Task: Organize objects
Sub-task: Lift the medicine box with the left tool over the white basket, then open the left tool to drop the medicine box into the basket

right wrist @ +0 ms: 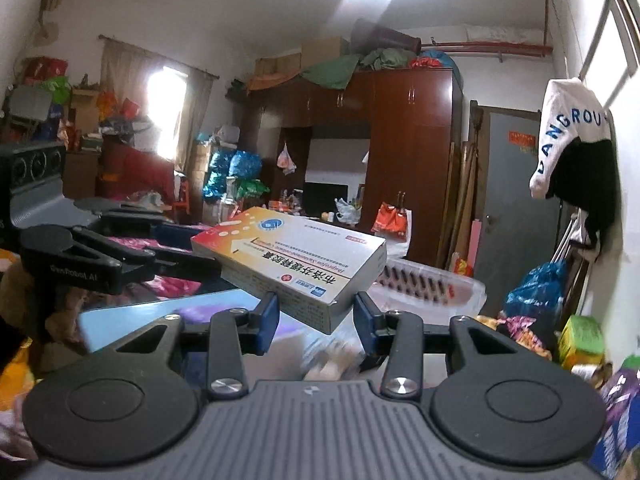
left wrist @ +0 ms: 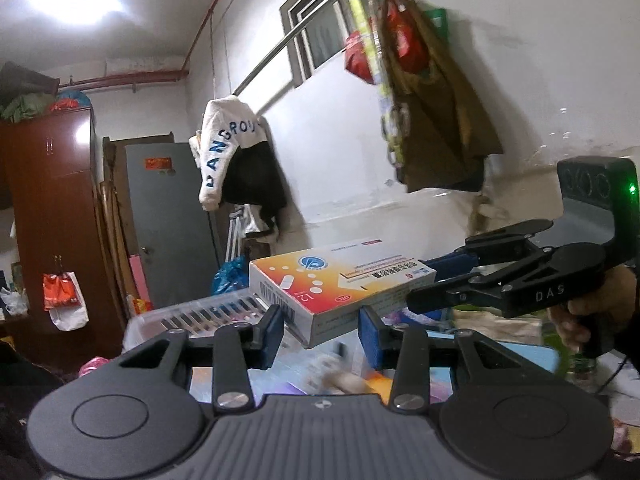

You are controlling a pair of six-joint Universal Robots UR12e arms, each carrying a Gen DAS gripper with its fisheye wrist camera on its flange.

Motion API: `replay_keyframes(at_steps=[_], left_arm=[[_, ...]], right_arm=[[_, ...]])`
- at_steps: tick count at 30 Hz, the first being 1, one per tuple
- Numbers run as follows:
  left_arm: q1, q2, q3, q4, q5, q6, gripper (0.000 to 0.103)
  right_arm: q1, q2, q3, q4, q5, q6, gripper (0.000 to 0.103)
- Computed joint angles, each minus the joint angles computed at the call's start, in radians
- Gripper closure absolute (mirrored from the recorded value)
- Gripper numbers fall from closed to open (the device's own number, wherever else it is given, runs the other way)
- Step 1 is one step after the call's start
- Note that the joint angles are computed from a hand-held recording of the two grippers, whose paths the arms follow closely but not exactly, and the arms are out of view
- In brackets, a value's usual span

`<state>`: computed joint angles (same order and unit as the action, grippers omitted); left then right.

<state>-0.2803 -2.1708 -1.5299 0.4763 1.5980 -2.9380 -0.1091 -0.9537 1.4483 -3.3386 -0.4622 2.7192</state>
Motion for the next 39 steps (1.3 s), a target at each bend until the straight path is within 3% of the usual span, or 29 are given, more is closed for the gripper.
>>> replay_keyframes(at_steps=[5, 9, 25, 35, 36, 38, 39], left_arm=[[0.028, -0.030, 0.114, -0.117, 0.010, -0.002, 0.058], [0.045, -0.056, 0.186, -0.181, 0.008, -0.022, 0.058], [0.072, -0.127, 0.358, -0.493, 0.049, -0.032, 0.058], [0.075, -0.135, 0.374, -0.548, 0.058, -0.063, 0.058], [0.074, -0.136, 0.373, -0.543, 0.065, -0.060, 0.056], [0.065, -0.141, 0.375, -0.525, 0.105, -0.030, 0.034], [0.060, -0.143, 0.372, -0.502, 0.135, -0.014, 0.014]], right_arm=[[0.039, 0.046, -0.115, 0.116, -0.063, -0.018, 0.059], [0.058, 0.069, -0.162, 0.136, -0.113, -0.011, 0.059], [0.105, 0.068, -0.224, 0.433, -0.308, -0.138, 0.060], [0.112, 0.064, -0.248, 0.540, -0.355, -0.167, 0.058], [0.112, 0.061, -0.250, 0.563, -0.357, -0.175, 0.056], [0.114, 0.058, -0.243, 0.534, -0.392, -0.162, 0.028], [0.115, 0.058, -0.235, 0.480, -0.422, -0.136, 0.017]])
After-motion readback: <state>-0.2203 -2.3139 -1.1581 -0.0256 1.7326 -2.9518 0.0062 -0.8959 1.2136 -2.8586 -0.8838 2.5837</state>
